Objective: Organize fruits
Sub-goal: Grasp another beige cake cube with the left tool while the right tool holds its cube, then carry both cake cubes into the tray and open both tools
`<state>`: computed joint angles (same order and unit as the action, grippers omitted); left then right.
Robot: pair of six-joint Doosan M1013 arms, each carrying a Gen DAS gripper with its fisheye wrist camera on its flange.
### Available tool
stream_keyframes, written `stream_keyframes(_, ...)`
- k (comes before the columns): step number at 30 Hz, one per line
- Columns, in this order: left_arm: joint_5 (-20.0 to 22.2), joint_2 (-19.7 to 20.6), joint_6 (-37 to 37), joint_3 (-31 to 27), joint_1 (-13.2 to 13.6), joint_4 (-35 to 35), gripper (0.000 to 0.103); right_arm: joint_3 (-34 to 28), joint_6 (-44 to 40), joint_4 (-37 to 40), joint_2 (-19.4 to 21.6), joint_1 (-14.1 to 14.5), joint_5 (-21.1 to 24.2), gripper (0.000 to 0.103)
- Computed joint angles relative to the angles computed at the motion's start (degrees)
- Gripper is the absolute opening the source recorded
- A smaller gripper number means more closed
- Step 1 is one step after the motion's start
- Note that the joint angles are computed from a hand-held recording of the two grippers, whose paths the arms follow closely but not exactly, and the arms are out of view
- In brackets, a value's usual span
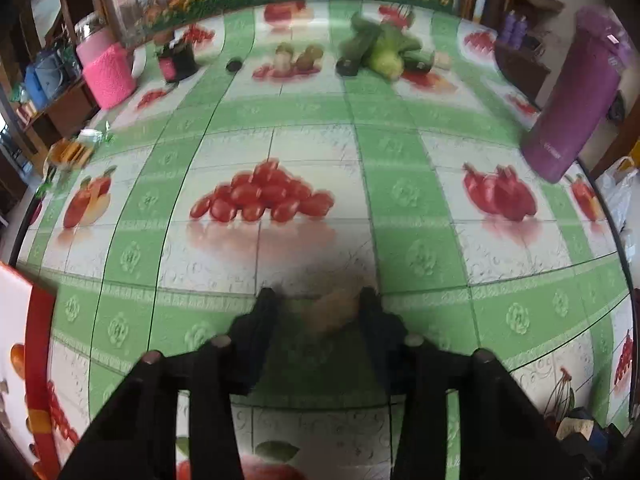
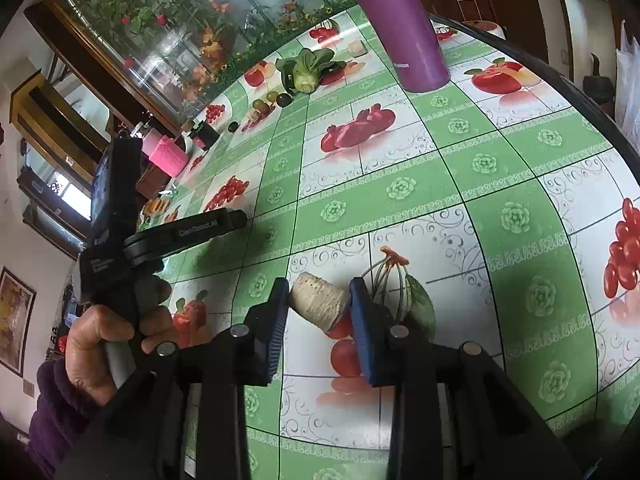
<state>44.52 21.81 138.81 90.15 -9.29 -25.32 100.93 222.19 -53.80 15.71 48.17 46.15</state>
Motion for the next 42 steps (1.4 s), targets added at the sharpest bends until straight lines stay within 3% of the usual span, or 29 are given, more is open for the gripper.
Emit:
stream_keyframes(1, 0.8, 0.1, 1.8, -0.1, 0.2, -1.3, 0.024, -0.1, 0.0, 0.1, 0.1, 0.0, 0.1, 0.032)
stream_keyframes(7, 4.1, 0.4, 5.2, -1.0, 2.1, -4.7, 0.023, -1.7, -2.1, 1.6, 0.8, 0.2, 1.3, 0.032)
stream_keyframes(13, 3.9, -2.0, 11.1, -0.2, 6.9, -8.8, 0.023, -6.4, -8.6, 2.8, 3.1, 0.2, 1.8, 0.033)
stream_keyframes(16, 2.2, -3.6, 15.8, 0.6, 11.0, -11.9, 0.023, -10.0, -12.8, 3.1, 5.1, 0.1, 0.2, 0.033)
stream_keyframes(20, -3.4, -4.5, 19.0, 1.0, 17.4, -14.2, 0.023, -17.4, -22.5, 6.1, 9.8, -0.5, -3.2, 0.033)
stream_keyframes(23, -8.6, -3.9, 18.1, 0.5, 21.4, -13.1, 0.023, -24.2, -31.1, 9.5, 14.1, -0.7, -5.0, 0.033)
stream_keyframes(28, -11.8, -0.7, 13.3, -2.8, 25.8, -9.0, 0.023, -38.3, -47.3, 18.8, 23.0, -0.9, -7.7, 0.033)
stream_keyframes(32, -9.4, 1.9, 10.7, -5.6, 27.9, -7.1, 0.023, -48.2, -57.8, 26.5, 29.0, -0.9, -6.9, 0.033)
stream_keyframes(37, -9.0, 3.7, 11.0, -6.7, 28.4, -7.8, 0.024, -58.1, -62.6, 30.1, 35.1, -0.7, 0.5, 0.033)
stream_keyframes(42, -10.7, 3.4, 8.3, -5.9, 27.5, -5.8, 0.025, -59.7, -61.7, 30.7, 36.2, -0.8, 4.4, 0.034)
